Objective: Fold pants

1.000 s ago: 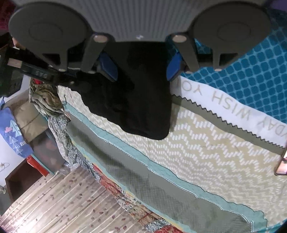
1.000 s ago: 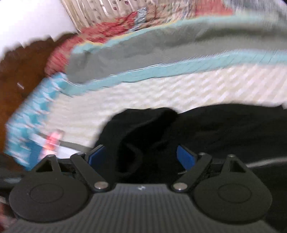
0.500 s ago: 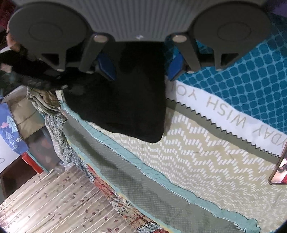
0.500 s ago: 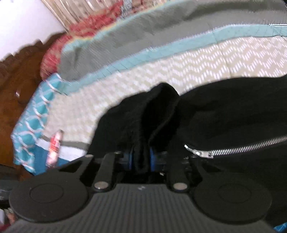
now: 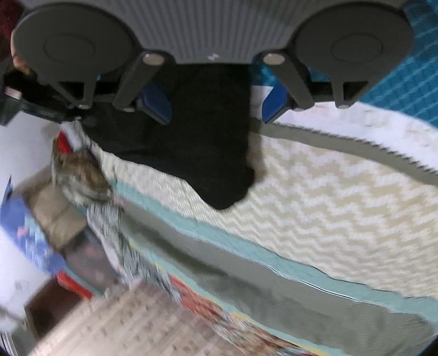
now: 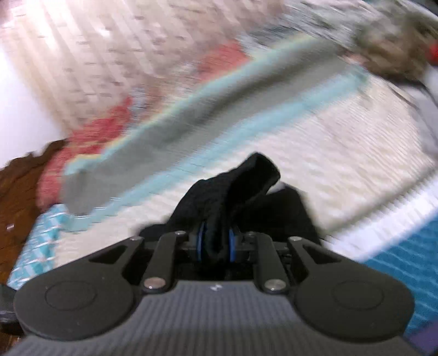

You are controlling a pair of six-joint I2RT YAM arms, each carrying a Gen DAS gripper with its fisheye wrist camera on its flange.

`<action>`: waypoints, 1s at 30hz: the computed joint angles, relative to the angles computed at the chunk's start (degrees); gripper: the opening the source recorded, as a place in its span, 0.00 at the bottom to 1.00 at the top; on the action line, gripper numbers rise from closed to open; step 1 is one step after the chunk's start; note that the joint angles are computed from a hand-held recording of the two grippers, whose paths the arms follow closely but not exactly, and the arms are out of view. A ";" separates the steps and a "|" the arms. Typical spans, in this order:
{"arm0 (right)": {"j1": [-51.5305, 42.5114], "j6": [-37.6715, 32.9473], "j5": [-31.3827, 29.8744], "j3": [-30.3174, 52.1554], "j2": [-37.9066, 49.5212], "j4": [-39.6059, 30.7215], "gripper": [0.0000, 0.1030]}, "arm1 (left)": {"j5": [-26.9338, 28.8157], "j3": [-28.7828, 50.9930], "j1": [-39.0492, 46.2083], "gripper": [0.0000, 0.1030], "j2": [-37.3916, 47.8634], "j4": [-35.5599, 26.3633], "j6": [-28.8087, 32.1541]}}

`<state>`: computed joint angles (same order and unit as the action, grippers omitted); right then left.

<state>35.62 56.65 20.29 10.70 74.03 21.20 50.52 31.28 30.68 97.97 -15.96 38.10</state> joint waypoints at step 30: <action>3.04 4.70 3.32 -7.24 11.13 17.67 0.58 | -28.69 -15.18 -21.02 0.77 -10.72 24.51 -16.85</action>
<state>38.66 61.36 23.60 3.46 85.16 38.87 21.83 16.11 9.66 87.25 8.55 21.25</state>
